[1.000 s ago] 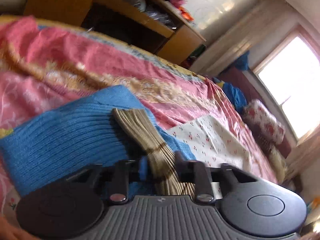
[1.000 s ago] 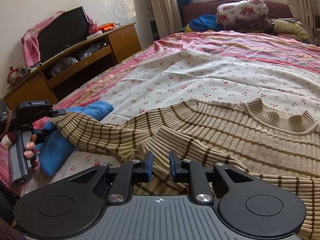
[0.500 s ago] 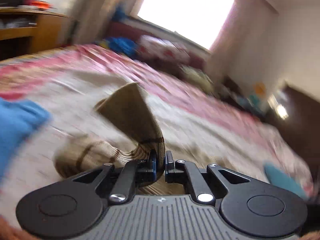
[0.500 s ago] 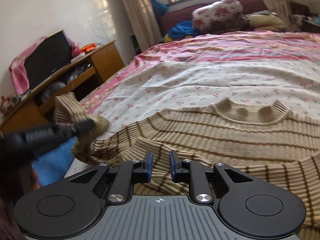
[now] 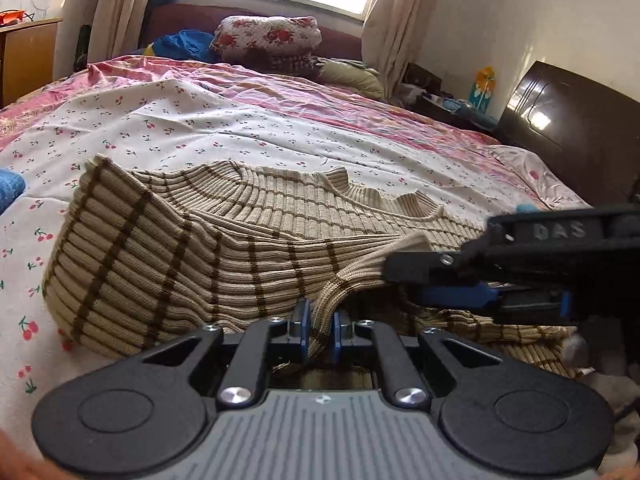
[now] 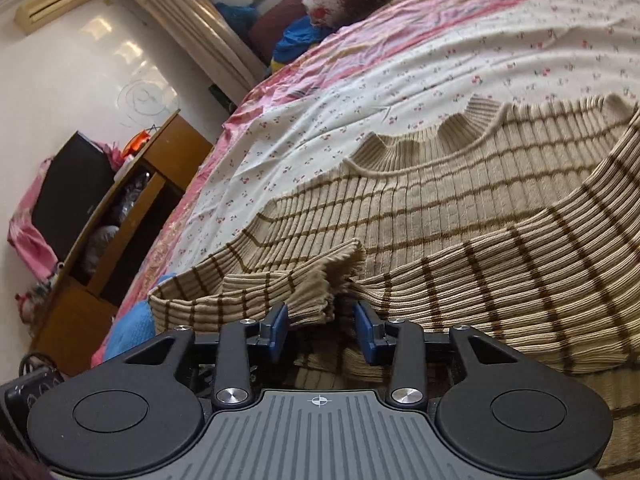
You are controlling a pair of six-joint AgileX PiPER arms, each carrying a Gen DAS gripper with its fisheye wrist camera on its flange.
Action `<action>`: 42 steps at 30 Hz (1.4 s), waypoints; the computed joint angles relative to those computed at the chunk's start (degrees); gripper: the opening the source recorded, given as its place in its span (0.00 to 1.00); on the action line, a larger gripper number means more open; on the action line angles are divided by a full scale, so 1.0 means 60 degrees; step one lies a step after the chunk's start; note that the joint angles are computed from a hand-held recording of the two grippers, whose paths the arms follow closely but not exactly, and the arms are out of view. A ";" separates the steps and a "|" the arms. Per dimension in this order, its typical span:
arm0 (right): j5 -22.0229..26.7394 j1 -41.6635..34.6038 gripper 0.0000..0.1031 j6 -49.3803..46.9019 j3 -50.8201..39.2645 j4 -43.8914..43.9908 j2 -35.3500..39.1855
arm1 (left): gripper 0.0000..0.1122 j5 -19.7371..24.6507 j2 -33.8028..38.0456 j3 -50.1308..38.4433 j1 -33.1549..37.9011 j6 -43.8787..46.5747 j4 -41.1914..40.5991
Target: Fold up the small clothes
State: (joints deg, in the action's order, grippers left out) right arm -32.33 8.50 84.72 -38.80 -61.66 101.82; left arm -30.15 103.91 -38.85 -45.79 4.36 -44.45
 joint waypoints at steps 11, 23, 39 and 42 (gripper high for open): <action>-0.0353 -0.0102 0.49 0.1246 -0.0286 -0.0428 0.0063 | 0.15 -0.0179 -0.0122 0.0442 0.0196 -0.1263 0.1400; 0.1601 0.0516 0.07 0.2583 -0.1065 -0.1465 -0.0487 | 0.31 -0.1169 -0.0594 0.1255 0.0523 -0.3084 0.3302; 0.1376 -0.2755 0.06 0.1112 0.1175 -0.0745 -0.1862 | 0.39 -0.1538 -0.0214 0.0972 0.0626 -0.2633 0.2446; 0.1069 -0.3002 0.06 0.0351 0.1437 -0.0262 -0.1889 | 0.40 -0.1545 -0.0362 0.0952 0.0524 -0.2186 0.2008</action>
